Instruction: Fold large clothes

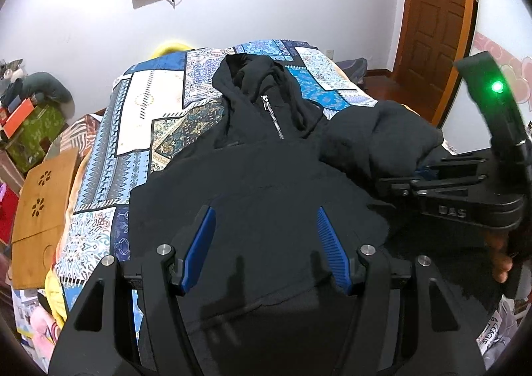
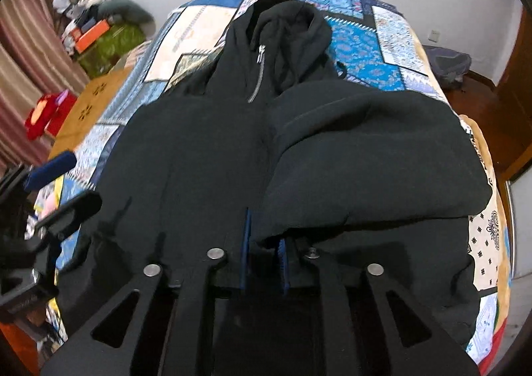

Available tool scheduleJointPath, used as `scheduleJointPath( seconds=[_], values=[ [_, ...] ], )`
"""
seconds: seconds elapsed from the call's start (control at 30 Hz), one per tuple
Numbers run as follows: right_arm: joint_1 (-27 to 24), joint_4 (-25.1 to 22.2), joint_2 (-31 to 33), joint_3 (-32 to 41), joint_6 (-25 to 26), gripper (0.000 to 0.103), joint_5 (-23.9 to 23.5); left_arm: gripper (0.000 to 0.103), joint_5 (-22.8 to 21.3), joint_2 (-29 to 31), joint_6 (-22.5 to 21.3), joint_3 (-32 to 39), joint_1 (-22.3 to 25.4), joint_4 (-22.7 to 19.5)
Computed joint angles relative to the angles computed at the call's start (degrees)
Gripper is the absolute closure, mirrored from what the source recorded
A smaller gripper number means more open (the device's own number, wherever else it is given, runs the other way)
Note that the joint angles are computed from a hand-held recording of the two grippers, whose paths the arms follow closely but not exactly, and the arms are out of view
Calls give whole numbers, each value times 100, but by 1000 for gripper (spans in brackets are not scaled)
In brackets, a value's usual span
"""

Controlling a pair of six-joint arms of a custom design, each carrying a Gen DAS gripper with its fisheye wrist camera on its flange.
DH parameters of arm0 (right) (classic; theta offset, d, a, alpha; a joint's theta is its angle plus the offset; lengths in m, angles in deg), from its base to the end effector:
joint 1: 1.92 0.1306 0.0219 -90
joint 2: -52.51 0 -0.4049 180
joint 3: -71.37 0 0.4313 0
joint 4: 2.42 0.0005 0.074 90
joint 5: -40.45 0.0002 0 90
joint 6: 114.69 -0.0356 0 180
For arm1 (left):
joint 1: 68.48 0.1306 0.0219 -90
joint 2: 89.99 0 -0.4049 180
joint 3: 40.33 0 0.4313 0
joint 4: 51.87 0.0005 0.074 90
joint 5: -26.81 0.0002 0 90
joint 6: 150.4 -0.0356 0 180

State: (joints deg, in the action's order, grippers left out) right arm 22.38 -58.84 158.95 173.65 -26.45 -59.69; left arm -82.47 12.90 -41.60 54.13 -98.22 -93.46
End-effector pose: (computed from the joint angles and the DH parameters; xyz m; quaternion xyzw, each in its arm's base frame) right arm 0.5627 0.2604 0.3926 -0.2103 0.9405 0.1403 0.2271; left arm 0.5334 -0.2918 0.3795 0.0313 0.9277 0.0049 0.3719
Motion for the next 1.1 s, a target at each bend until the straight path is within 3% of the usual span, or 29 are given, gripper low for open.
scheduleJointPath(
  seconds=[0.1,0.2,0.23,0.37,0.5,0.73,0.97,1.07,1.1],
  values=[
    [-42,-64,-67,107,21,80,-75,41,20,21,33,18,7,19],
    [-101,176,-360,-131,4,57,-89,41,51,38,63,32,1,64],
    [-164,319,-488,-227,-10,53,-82,41,54,42,65,35,-4,73],
    [-363,543,-710,-330,-160,52,-62,41,29,92,28,83,-31,77],
    [-676,815,-769,-371,-706,48,-85,41,27,130,-3,116,-53,72],
    [-1121,574,-297,-168,-1731,48,-403,41,55,141,16,105,-59,87],
    [-1308,319,362,78,-2559,48,-1049,41,77,121,72,86,-42,72],
    [-1297,444,429,123,-2798,48,-927,41,58,104,71,70,-47,70],
    [-1278,431,462,178,-2815,53,-814,41,50,94,69,60,-48,75]
  ],
)
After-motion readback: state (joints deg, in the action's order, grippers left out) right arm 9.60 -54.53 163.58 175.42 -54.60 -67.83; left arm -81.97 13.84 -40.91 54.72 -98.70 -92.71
